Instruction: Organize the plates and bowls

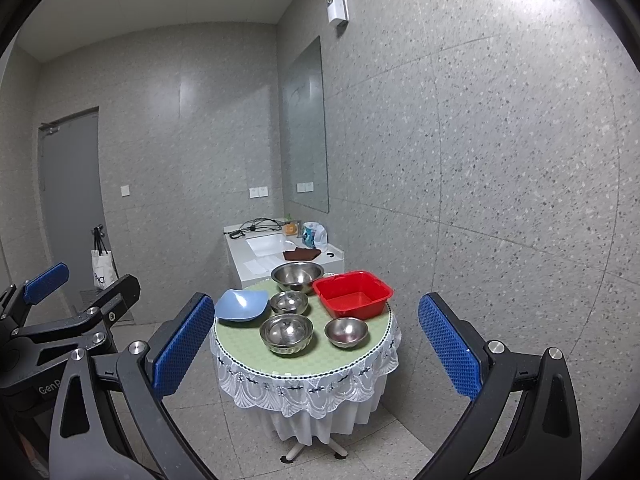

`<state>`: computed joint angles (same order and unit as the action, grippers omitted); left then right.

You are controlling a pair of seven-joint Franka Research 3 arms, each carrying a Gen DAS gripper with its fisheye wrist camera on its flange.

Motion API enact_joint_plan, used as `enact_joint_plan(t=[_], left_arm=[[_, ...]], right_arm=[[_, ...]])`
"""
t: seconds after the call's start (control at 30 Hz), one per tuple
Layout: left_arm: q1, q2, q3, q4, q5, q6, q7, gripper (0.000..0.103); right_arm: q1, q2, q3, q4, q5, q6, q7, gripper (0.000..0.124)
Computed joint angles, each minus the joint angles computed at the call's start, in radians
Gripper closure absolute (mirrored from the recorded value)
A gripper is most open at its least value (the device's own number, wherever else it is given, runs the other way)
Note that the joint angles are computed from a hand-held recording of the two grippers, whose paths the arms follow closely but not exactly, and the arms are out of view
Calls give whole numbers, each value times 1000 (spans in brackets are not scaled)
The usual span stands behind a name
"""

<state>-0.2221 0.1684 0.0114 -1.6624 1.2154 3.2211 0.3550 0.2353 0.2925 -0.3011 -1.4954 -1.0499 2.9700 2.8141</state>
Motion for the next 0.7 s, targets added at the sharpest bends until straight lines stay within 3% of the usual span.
enact_joint_plan(t=[0.27,0.5,0.7], left_arm=[[-3,25,-36,14,-81,-54,74,1],[20,116,-115,100,-357,-153,373,1],[74,353,-239,400,-627,-268,718,1]], right_arm=[[-24,12,4,-10,98,34,-100,21],[-89,82,76,28,370,40,-352,21],[-110,228,101,203,560,-35,-496,21]])
